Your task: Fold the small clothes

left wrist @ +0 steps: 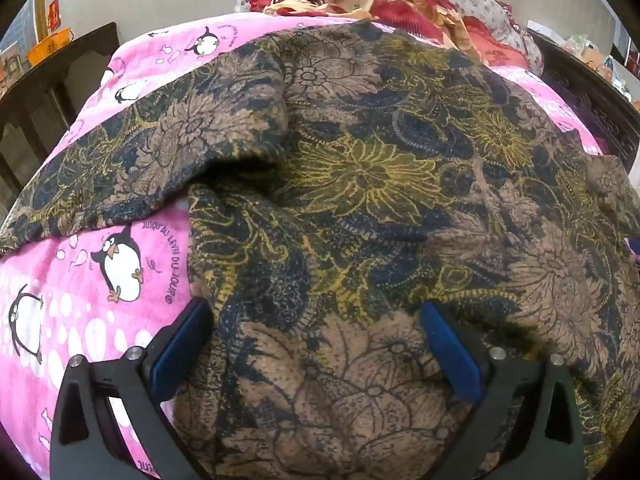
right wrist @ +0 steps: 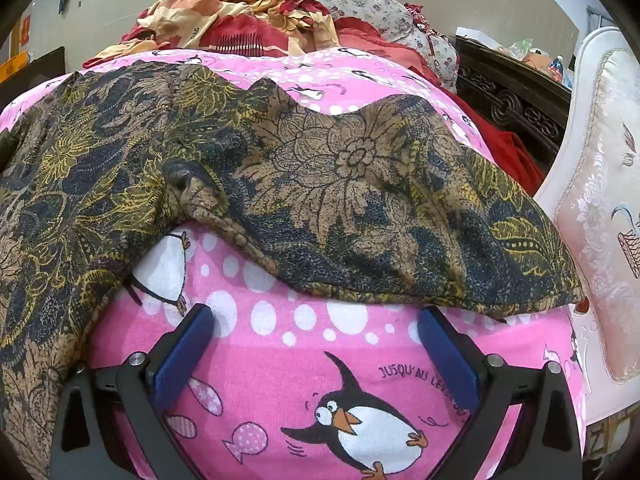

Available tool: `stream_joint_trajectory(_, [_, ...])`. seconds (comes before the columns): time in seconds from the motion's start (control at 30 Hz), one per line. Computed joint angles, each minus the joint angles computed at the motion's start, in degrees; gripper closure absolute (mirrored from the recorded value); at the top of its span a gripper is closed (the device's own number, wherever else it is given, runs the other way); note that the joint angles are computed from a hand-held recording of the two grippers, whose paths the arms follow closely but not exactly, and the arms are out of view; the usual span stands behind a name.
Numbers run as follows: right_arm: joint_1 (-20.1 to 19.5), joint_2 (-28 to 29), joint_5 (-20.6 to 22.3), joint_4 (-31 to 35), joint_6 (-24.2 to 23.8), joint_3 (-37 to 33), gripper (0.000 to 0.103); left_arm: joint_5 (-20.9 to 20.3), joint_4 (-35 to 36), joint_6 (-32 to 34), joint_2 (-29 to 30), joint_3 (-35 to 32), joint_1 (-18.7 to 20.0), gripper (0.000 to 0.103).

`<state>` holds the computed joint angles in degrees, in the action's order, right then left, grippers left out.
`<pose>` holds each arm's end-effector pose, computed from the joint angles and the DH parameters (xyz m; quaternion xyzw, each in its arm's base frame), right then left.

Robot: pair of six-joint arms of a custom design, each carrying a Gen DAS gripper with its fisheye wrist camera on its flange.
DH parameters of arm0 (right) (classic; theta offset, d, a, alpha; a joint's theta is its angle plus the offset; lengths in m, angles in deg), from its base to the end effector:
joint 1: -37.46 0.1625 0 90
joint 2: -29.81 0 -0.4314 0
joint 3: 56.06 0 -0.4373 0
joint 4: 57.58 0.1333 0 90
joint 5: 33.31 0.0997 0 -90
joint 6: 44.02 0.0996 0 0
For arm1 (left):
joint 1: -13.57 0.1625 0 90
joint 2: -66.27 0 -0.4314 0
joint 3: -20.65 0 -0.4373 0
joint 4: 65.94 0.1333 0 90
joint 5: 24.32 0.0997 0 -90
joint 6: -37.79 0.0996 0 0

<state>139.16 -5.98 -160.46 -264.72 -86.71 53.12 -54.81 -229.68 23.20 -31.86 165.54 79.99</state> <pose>0.1937 -0.5745 0.0073 0.2965 -0.8367 0.2614 0.3792 0.0607 -0.4087 0.2712 -0.0493 0.8507 -0.3492 0.3899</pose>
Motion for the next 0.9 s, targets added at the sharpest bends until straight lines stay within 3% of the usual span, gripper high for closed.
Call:
stream_joint_trajectory(0.3, [-0.1,-0.1,0.3,-0.4,0.0,0.3,0.000,0.7,1.5,-1.0,0.5,-0.2,-0.3,0.000])
stream_joint_trajectory(0.57, [1.2,0.1,-4.0,2.9,1.8,-1.1,0.000,2.3,3.1,-2.4,1.9,-0.7,-0.8,0.000])
stream_joint_trajectory(0.63, [2.0,-1.8,-6.8,7.6,5.5,-0.2,0.000,1.6,3.4,-2.8,1.3,-0.6,-0.7,0.000])
stream_joint_trajectory(0.73, [1.3,-9.5,-5.2,24.3,19.8,3.4,0.000,0.0,5.6,-4.6,-1.0,-0.2,-0.7,0.000])
stream_joint_trajectory(0.83, [1.9,-14.0,-6.6,33.2,23.0,6.4,0.000,-1.0,13.9,-9.9,-5.2,0.1,-1.8,0.000])
stream_joint_trajectory(0.9, [2.2,-17.3,-7.5,39.2,27.9,8.6,0.000,-0.2,21.1,-15.9,-8.3,0.5,-3.8,0.000])
